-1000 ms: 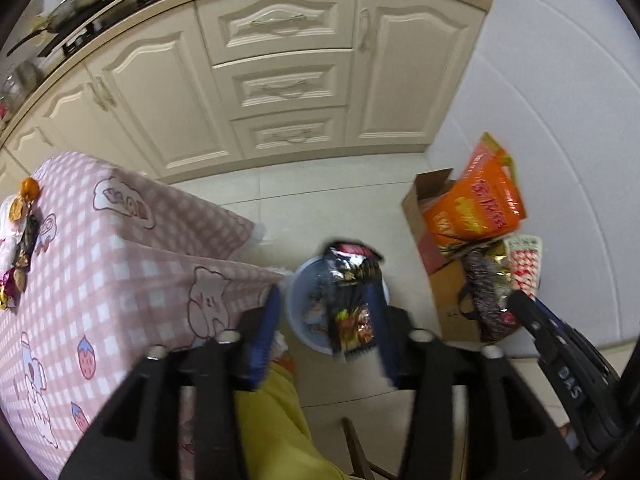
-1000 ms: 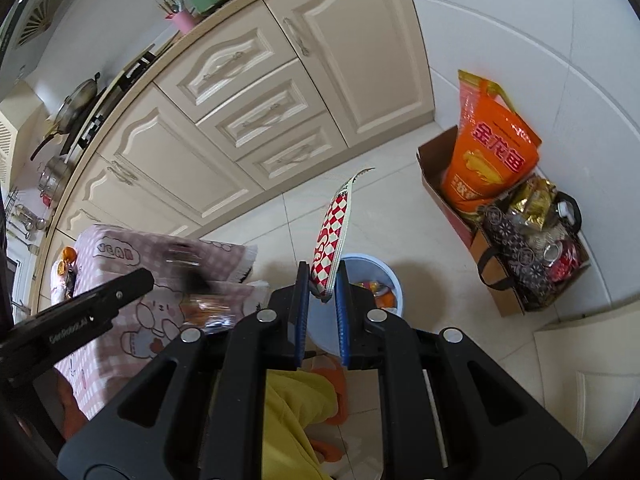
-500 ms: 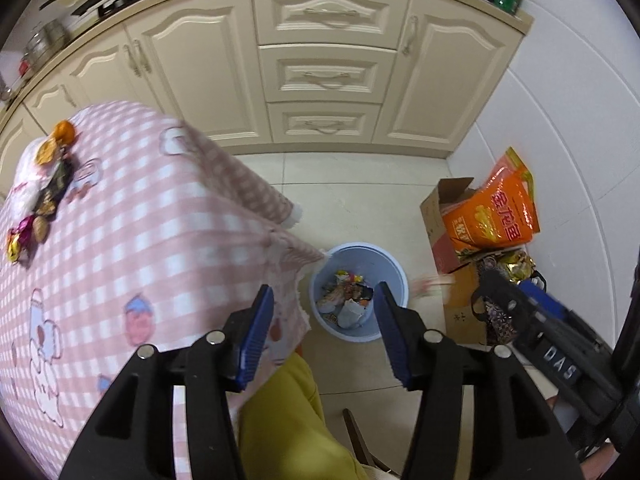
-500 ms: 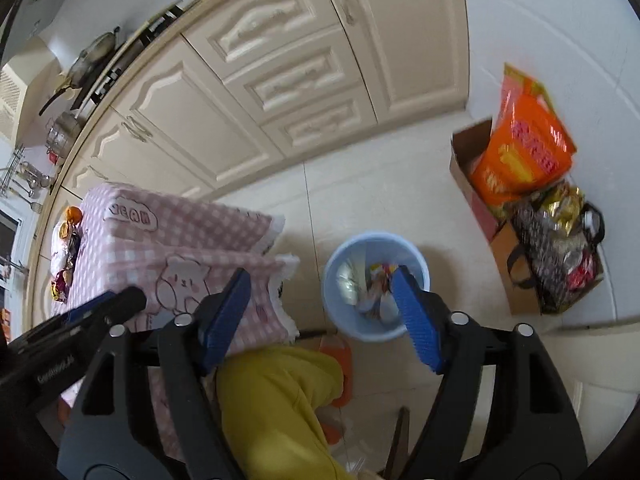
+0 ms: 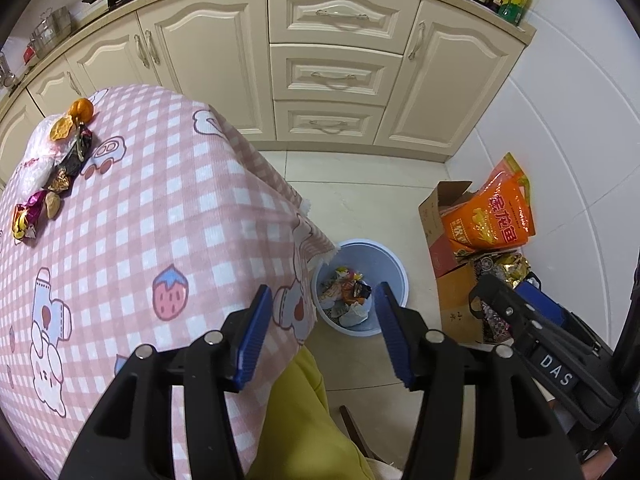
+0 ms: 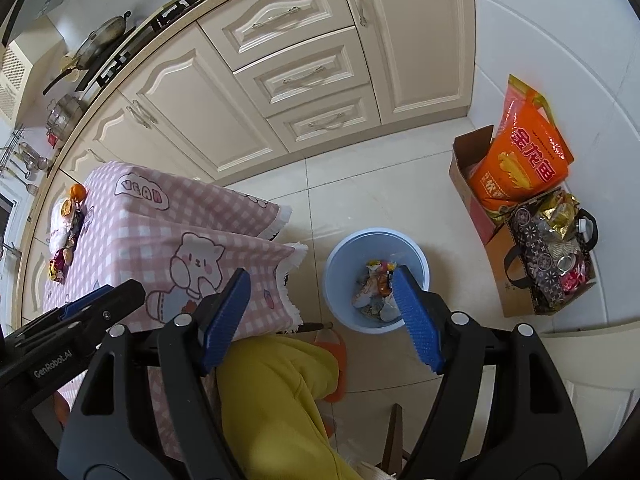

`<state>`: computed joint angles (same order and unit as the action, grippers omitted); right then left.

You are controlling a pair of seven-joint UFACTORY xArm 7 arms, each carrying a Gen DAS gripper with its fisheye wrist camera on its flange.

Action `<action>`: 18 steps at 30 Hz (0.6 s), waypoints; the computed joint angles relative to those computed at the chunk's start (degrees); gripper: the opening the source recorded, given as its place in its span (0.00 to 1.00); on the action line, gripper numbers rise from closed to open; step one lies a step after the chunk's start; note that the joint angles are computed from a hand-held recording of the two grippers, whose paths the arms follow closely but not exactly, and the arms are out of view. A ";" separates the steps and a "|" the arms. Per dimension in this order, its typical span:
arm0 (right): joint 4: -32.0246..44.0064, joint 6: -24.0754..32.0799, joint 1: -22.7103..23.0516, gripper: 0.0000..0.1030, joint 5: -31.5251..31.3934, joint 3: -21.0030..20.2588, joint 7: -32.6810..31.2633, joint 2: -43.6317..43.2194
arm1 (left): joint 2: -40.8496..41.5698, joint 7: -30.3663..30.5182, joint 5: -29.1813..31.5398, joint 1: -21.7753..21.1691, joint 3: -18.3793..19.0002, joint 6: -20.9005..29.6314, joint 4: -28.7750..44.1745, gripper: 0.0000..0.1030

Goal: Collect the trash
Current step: 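Move both tools back over the table toward the remaining trash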

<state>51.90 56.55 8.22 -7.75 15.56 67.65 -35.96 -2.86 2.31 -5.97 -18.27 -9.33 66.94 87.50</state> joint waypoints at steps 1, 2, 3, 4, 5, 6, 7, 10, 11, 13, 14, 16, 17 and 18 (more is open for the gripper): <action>0.30 0.25 -0.03 0.71 -0.09 0.18 0.15 0.06 | -0.66 0.46 -0.43 0.14 0.21 -0.06 -0.65 0.52; 0.69 0.58 -0.02 0.71 -0.22 0.46 0.34 0.14 | -1.07 0.85 -0.79 0.25 0.34 -0.10 -1.03 0.52; 1.12 0.83 0.00 0.71 -0.36 0.70 0.47 0.35 | -1.50 1.26 -1.15 0.38 0.48 -0.16 -1.39 0.52; 1.43 1.06 0.08 0.71 -0.48 0.93 0.64 0.44 | -2.04 1.62 -1.49 0.54 0.64 -0.24 -1.88 0.53; 1.97 1.37 0.16 0.71 -0.66 1.30 0.87 0.65 | -2.35 1.78 -1.69 0.66 0.71 -0.21 -2.06 0.54; 2.43 1.54 0.22 0.71 -0.86 1.58 1.10 0.91 | -2.76 2.11 -2.01 0.86 0.91 -0.13 -2.33 0.54; 2.81 1.65 0.31 0.71 -1.04 1.75 1.24 1.12 | -3.03 2.24 -2.24 1.00 0.99 -0.08 -2.48 0.55; 4.64 1.98 0.64 0.71 -1.87 2.78 1.88 2.33 | -4.53 3.06 -3.22 1.72 1.64 -0.29 -3.61 0.55; 5.16 2.08 0.79 0.71 -2.11 2.98 2.03 2.73 | -5.17 3.37 -3.62 2.04 1.95 -0.48 -4.08 0.56; 6.37 2.02 1.21 0.71 -2.56 3.34 2.15 3.84 | -6.07 3.61 -4.23 2.62 2.40 -0.64 -4.62 0.56; 7.18 1.98 1.44 0.71 -2.79 3.55 2.16 4.61 | -6.59 3.76 -4.59 2.98 2.72 -0.75 -4.94 0.57; 8.65 1.94 1.90 0.71 -3.36 3.90 2.23 6.05 | -7.40 3.81 -4.93 3.63 3.15 -0.88 -5.36 0.57; 9.77 1.90 2.13 0.71 -3.77 4.22 2.24 7.17 | -7.85 4.06 -5.20 4.01 3.49 -0.94 -5.57 0.58; 10.83 1.92 2.41 0.71 -4.20 4.40 2.16 8.22 | -8.19 4.36 -5.46 4.40 3.85 -0.97 -5.67 0.58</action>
